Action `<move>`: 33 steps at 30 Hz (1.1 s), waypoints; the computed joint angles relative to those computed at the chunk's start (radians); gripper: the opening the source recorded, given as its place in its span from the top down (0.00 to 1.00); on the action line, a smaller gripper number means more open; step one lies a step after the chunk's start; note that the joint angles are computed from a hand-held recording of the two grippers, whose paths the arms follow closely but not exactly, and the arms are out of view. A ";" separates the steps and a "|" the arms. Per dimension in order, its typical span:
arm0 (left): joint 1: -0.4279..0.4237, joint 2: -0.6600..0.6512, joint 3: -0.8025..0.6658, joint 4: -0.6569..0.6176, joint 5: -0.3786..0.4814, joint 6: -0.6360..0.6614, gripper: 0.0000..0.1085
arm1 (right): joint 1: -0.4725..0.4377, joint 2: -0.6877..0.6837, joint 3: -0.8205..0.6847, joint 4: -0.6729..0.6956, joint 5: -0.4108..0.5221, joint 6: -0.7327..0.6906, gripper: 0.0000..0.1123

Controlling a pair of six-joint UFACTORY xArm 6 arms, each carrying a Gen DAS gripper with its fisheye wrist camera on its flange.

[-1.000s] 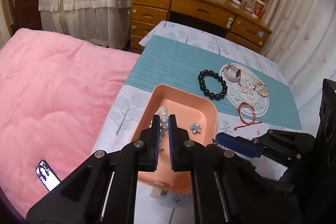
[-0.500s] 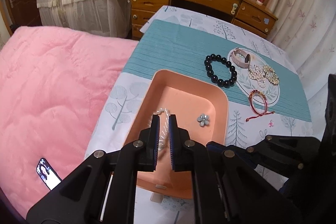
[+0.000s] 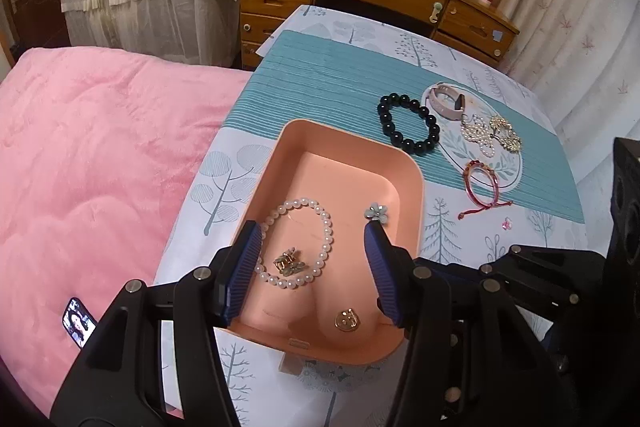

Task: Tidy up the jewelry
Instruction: 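Move both tools to the round plate, right tool over the gold leaf hair clip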

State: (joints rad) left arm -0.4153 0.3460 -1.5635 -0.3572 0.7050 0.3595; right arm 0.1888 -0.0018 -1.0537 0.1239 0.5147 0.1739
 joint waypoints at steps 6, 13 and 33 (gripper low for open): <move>-0.006 -0.043 0.040 -0.042 -0.012 0.059 0.53 | -0.005 -0.033 0.024 -0.031 0.007 0.040 0.78; -0.017 -0.088 0.057 -0.105 0.005 0.120 0.54 | -0.007 -0.116 0.056 -0.150 0.052 0.141 0.67; -0.135 0.003 -0.318 0.081 0.145 0.047 0.53 | -0.257 -0.444 -0.042 -0.280 0.452 0.186 0.66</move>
